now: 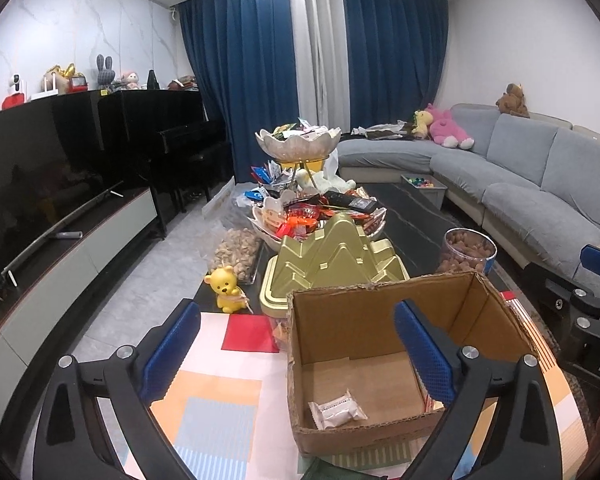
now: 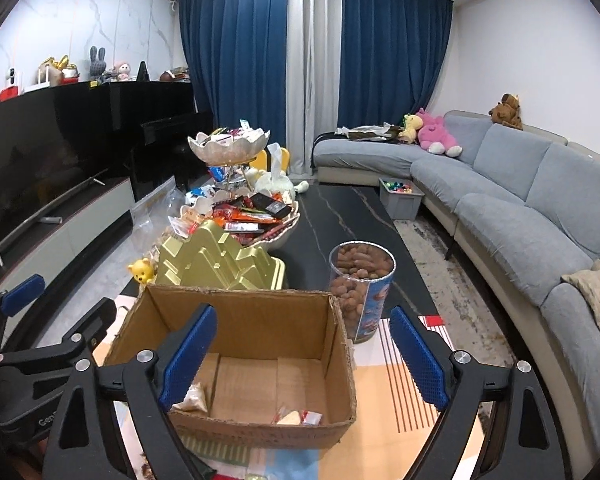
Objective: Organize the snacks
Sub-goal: 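Withdraw both open tools from the box back over the snacks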
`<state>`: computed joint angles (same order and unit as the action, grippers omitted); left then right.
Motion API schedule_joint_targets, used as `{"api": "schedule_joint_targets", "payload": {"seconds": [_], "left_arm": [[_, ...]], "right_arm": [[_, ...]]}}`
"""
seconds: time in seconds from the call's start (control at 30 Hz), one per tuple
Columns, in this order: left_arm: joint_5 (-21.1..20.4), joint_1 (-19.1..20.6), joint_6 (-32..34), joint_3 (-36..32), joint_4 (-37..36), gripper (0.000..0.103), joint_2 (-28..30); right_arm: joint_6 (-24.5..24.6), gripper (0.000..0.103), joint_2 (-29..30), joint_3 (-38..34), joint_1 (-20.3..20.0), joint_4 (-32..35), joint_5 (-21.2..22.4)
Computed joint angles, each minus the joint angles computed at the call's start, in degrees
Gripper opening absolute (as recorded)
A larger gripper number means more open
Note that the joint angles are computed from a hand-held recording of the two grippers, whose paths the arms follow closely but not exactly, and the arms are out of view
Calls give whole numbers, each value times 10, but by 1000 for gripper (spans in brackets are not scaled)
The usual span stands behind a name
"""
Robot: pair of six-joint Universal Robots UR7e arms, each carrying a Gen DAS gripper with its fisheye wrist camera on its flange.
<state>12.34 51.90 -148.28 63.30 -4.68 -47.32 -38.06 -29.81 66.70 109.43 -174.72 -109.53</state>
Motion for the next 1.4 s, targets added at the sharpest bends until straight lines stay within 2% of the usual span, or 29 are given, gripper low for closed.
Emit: {"api": "schedule_joint_targets", "payload": {"seconds": [0.47, 0.87, 1.2, 1.33, 1.4], "left_arm": [[-16, -27, -59, 42, 31, 99, -18], [-33, -52, -86, 74, 39, 99, -30], [-48, -64, -197, 69, 137, 99, -12], [-55, -67, -219, 72, 157, 99, -6], [-56, -69, -253, 70, 188, 99, 0]], "right_arm": [[1, 89, -49, 78, 4, -35, 6], [-3, 89, -82, 134, 4, -63, 4], [-5, 89, -109, 179, -1, -83, -3], [-4, 89, -115, 189, -4, -83, -6], [-4, 89, -117, 194, -5, -83, -7]]}}
